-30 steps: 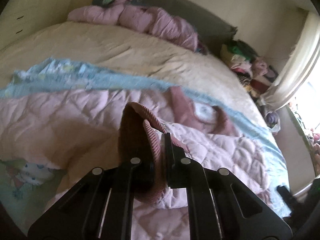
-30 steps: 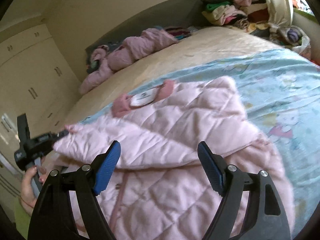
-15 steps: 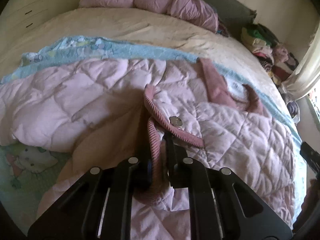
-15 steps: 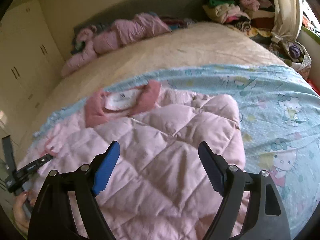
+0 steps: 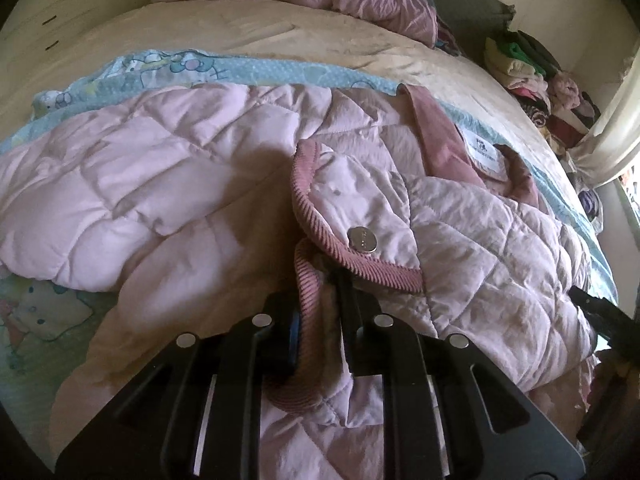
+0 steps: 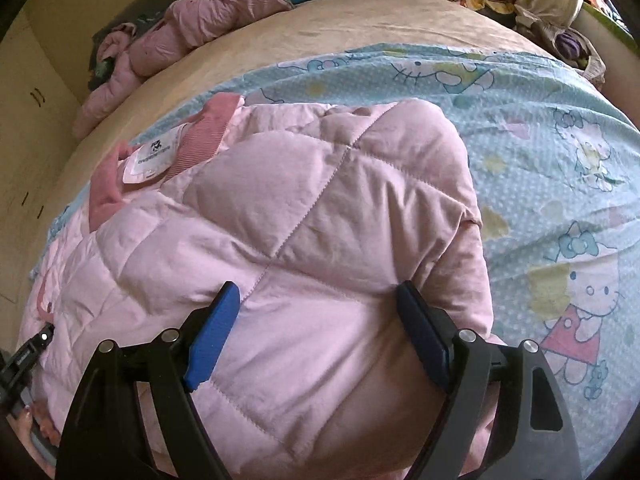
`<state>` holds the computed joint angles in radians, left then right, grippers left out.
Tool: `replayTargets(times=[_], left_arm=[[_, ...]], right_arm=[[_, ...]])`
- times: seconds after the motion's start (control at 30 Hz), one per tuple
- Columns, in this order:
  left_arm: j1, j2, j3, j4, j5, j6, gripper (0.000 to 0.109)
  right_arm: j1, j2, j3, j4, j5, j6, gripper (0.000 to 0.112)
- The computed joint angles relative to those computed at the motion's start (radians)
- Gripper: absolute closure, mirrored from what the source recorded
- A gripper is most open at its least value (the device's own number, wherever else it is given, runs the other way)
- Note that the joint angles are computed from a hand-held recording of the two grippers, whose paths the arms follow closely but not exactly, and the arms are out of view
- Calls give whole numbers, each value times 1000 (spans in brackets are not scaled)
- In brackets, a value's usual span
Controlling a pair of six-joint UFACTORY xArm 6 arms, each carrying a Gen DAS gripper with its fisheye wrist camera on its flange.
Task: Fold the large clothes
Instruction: 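Fold the front panel over the jacket body and open the left gripper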
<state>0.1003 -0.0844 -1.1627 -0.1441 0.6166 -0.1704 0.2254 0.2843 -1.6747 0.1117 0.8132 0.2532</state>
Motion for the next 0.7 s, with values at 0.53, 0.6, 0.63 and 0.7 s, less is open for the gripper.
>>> replayTargets(times=[0.53, 0.6, 0.63, 0.7], left_arm=[[-159, -37, -28, 63, 74, 34, 40], [-163, -20, -28, 108, 81, 7, 33], [-165, -20, -28, 119, 82, -3, 29], [-157, -15, -21, 123, 64, -10, 23]], right_arm=[[72, -250, 258, 53, -102, -116, 24], [73, -248, 260, 17, -76, -87, 24], [75, -246, 259, -3, -63, -67, 24], [72, -238, 258, -4, -48, -63, 24]])
